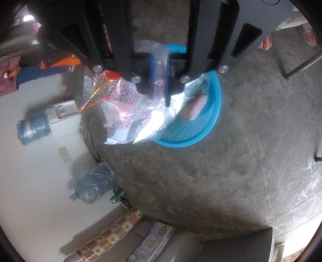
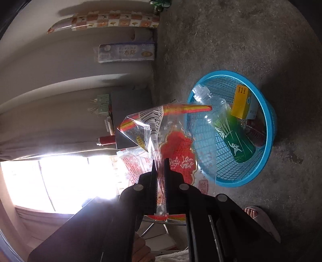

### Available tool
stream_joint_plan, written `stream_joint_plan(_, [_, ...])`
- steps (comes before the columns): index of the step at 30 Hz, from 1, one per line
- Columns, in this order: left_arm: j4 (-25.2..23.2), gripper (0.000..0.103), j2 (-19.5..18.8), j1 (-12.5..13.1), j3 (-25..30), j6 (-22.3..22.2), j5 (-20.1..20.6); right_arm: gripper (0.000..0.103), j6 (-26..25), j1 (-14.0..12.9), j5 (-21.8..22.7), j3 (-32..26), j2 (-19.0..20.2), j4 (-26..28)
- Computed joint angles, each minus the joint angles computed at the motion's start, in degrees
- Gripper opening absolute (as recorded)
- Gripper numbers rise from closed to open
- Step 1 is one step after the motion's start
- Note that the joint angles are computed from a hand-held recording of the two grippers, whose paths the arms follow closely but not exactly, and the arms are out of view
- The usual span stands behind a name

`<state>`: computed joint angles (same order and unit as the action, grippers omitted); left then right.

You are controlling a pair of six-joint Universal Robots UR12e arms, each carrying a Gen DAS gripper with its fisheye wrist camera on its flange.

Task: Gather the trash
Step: 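Open the left tool to drop the cake bag while the right tool drops the snack bag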

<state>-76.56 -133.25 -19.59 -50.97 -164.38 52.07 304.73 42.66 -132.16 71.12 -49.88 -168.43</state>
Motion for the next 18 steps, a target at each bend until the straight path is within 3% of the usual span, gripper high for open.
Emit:
stream_joint_plan(4, [-0.4,0.007,-3.2,-0.9,2.1,-1.1,1.9,0.006,6.1,-0.5,0.6,1.1,1.4,1.0])
stream_joint_plan(8, [-1.3,0.007,-5.6,-1.7,3.6,-0.4,4.7,0.006,11.2,-1.0,3.3,1.3,1.0,10.1])
stream_joint_plan(10, [-2.0,0.007,-6.5,-2.1,4.3,0.5,5.7,0.006,13.0,-1.2,4.8,1.4,1.1,12.3])
stream_joint_plan(18, [-3.9,0.008,-9.3,-2.9,6.4,3.1,9.0,0.006,11.6,-2.9,13.8,-0.6,0.6,26.8])
